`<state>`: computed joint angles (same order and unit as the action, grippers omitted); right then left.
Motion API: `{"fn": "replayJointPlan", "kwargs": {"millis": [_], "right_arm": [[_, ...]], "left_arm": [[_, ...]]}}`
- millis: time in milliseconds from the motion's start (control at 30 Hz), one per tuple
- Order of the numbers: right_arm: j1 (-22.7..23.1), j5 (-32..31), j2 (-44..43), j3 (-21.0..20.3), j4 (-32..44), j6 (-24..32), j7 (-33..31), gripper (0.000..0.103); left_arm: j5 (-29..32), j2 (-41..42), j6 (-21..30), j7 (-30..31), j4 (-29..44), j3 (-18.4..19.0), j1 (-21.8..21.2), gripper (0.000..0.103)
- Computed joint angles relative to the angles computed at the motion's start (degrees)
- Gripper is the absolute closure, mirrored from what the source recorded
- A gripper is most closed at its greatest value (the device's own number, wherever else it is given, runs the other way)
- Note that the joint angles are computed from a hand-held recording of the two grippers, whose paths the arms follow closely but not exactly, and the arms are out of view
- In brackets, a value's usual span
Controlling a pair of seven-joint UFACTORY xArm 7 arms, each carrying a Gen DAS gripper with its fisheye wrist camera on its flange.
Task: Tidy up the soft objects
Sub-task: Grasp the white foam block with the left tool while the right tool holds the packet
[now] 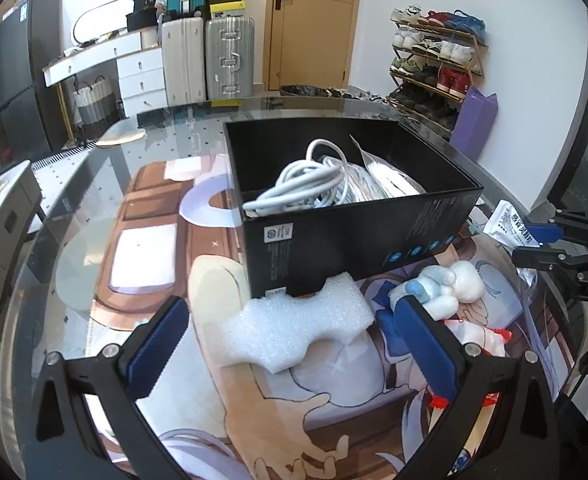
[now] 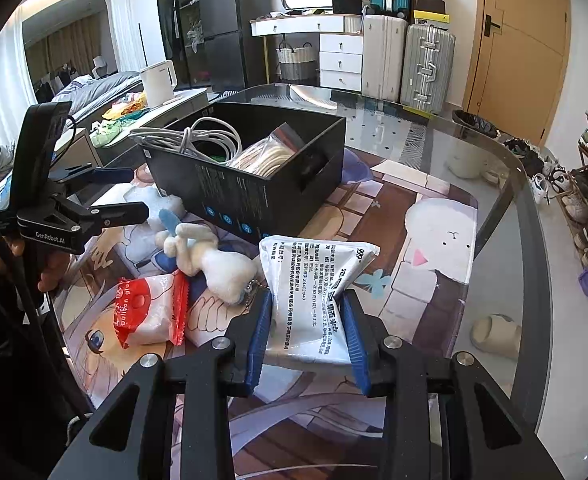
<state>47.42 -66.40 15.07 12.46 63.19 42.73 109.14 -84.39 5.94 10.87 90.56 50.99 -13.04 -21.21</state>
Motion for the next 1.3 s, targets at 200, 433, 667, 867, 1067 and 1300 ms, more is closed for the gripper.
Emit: {"fn": "replayJointPlan", "kwargs": {"millis": [200,433,667,867,1067,1300], "right_arm": [[0.22,-0.66,-0.04,0.09,0.40,0.07,-0.01,0.068],[0.05,-1.17,-0.28,0.07,-0.08,-0.68,0.68,0.068],[-0.14,-1.33,-0.29,0.08,-0.30,-1.03,0.90,0.068],[0.09,-1.75,0.00,0.06,0.29,-0.39,0.79,0.068],[0.77,-4.89,-0.42,0.12,0.78,0.57,3.10,0.068],[1.41,-9.98,-1.16,0.78,1.84,2.52,7.39,0.068]], "left_arm": [[12.32,1.69,-1.59,-13.57,0.10,-0.35,-0.51,0.000],[26.57,3.61,-4.30,-27.55,-0.06,-2.01,0.33,0.000],[36.37,5.07,-2.60,-36.98,0.70,-3.83,3.12,0.011],[23.67,3.82,-0.97,-23.77,1.21,-8.94,8.31,0.013],[5.83,-1.04,4.41,-6.47,0.20,-6.93,8.58,0.013],[-3.40,-6.78,11.76,6.81,-2.40,-1.05,5.91,0.013]]}}
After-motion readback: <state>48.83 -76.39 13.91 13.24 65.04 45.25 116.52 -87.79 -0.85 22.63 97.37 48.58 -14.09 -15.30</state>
